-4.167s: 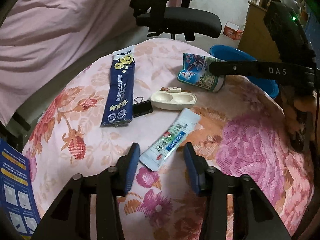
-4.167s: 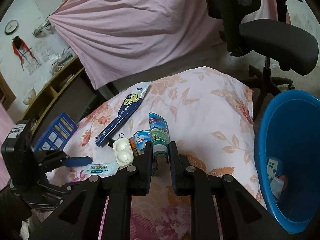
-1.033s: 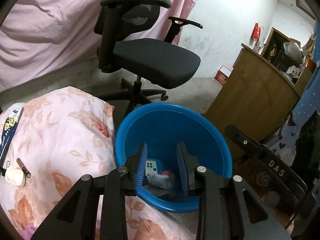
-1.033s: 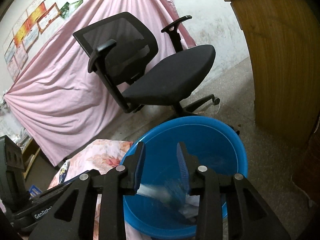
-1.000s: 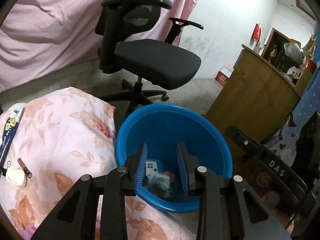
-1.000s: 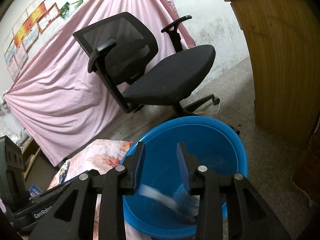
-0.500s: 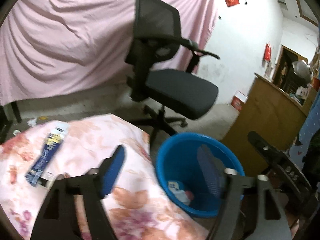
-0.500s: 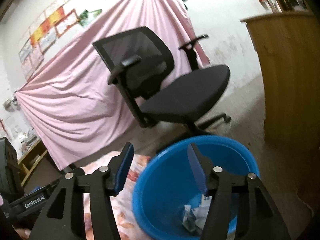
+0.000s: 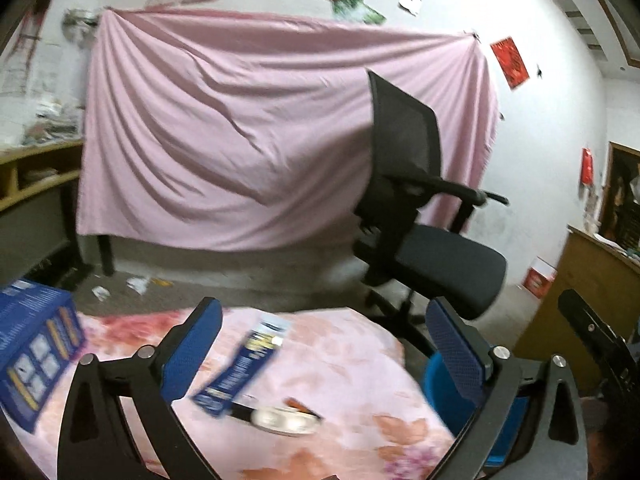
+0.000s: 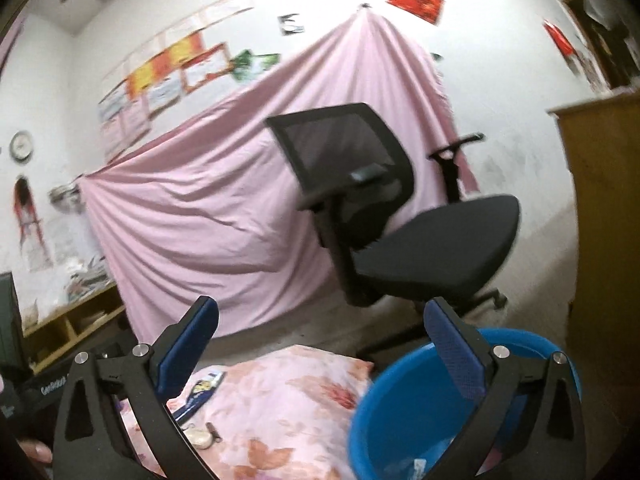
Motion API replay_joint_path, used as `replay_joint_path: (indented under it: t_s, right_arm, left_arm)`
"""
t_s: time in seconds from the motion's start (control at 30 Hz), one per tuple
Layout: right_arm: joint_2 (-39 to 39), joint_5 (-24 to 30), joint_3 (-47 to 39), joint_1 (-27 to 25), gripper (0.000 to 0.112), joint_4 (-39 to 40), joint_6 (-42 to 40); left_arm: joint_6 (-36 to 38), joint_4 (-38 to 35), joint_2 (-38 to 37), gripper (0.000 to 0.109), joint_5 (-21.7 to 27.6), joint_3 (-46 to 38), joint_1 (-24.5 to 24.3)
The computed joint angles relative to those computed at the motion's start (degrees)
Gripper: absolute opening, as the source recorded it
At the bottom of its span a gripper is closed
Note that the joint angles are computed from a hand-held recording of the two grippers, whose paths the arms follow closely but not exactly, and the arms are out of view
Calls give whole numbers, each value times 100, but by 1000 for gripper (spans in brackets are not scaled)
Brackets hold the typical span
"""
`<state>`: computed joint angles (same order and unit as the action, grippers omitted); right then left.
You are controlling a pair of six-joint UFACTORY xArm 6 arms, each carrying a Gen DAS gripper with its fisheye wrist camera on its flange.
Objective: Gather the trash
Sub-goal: 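Bring both open tools back over the table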
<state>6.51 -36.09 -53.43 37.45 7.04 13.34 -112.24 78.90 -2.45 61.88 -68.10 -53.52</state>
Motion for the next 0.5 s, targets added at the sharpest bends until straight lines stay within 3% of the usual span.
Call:
replay_joint_path:
  t_s: [0.5]
  right_arm:
    - [598, -210, -625, 680, 103, -739, -462]
  left_arm:
    - [-464, 112, -1384, 101, 1780, 1776, -722]
